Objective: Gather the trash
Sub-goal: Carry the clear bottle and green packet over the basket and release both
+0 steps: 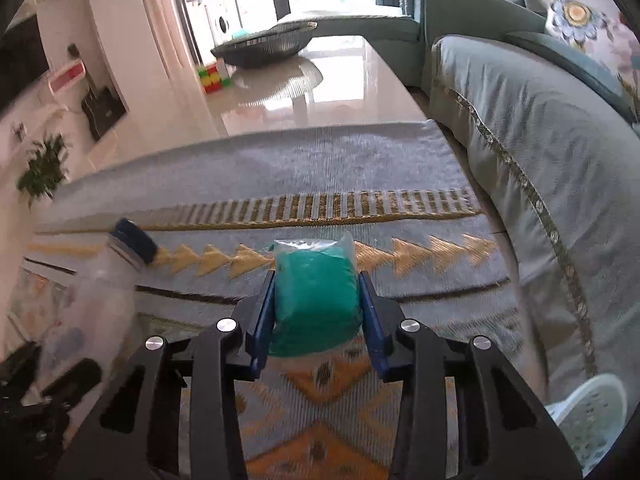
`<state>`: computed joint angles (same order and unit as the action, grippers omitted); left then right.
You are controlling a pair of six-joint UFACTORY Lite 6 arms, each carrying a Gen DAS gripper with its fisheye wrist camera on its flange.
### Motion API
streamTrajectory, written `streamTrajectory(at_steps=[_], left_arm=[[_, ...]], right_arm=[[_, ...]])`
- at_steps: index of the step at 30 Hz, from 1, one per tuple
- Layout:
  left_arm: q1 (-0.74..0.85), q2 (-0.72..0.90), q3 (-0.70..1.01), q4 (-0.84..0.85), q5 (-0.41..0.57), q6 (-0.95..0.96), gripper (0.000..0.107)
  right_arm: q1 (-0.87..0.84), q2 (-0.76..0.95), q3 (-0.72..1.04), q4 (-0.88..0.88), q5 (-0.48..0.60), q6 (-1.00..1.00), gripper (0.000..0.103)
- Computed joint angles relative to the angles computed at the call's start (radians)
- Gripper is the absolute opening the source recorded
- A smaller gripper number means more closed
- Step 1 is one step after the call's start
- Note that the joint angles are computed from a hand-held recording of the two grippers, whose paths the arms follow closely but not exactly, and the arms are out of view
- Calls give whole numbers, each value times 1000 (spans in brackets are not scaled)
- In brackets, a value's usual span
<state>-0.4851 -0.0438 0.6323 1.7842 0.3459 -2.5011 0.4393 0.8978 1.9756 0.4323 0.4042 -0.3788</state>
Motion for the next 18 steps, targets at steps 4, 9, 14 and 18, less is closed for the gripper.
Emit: streamTrajectory(at_steps=[4, 9, 14, 18], left_arm=[[-81, -58, 63, -245, 23, 249, 53], [-218, -41, 263, -526, 126, 581, 53], [-344, 128, 592, -734, 204, 861, 53], [-410, 357, 918, -911, 210, 1042, 53]], right_arm=[[-42, -282, -306, 125, -78, -146, 36], [-146, -641, -601, 186, -107, -256, 36], [-316, -871, -742, 137, -56, -254, 36], [-499, -984, -846, 189, -7, -356, 36]])
